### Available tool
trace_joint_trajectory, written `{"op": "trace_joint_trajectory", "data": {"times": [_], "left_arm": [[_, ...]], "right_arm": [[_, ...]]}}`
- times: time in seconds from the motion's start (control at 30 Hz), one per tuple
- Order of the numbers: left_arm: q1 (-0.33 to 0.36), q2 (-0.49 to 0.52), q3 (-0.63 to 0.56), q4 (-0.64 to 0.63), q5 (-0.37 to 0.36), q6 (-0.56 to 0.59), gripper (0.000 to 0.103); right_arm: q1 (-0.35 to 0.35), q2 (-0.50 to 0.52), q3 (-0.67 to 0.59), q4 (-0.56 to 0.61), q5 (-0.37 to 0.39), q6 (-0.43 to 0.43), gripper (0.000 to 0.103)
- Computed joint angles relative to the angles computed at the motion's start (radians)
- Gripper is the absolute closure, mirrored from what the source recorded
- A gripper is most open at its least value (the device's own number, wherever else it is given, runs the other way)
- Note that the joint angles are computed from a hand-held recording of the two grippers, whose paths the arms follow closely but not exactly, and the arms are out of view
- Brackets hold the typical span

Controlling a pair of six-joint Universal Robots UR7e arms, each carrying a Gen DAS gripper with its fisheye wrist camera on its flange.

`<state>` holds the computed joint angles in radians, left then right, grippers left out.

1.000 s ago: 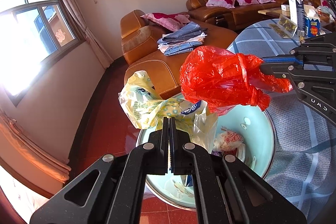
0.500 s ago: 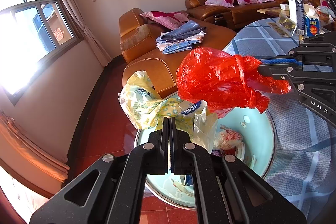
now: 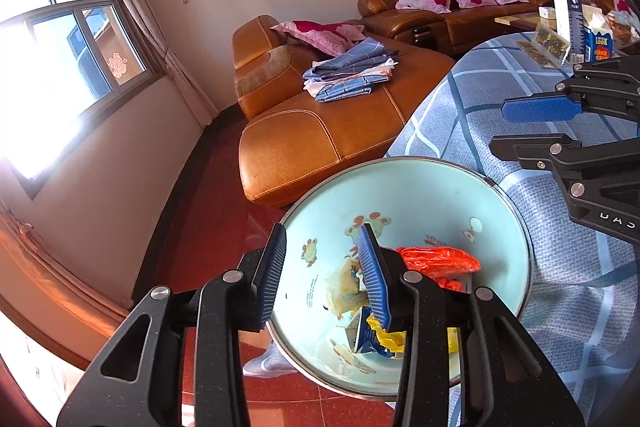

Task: Collect trash
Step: 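Grasp the black wire scrubber with the right gripper while the left gripper returns over the table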

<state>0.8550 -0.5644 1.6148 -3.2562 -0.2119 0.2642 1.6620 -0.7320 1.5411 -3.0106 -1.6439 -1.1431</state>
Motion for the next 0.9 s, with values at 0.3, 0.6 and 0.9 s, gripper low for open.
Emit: {"op": "trace_joint_trajectory", "data": {"times": [0.3, 0.6, 0.9], "left_arm": [[0.002, -0.005, 0.007, -0.004, -0.002, -0.005, 0.062], [0.001, -0.009, 0.015, -0.012, -0.003, -0.003, 0.062], [0.000, -0.011, 0.019, -0.012, -0.004, -0.006, 0.061]], "right_arm": [[-0.002, 0.000, -0.004, -0.001, 0.004, 0.009, 0.071], [-0.002, 0.001, -0.004, -0.003, 0.002, 0.009, 0.070], [-0.002, 0.001, -0.004, -0.004, 0.002, 0.009, 0.070]]}}
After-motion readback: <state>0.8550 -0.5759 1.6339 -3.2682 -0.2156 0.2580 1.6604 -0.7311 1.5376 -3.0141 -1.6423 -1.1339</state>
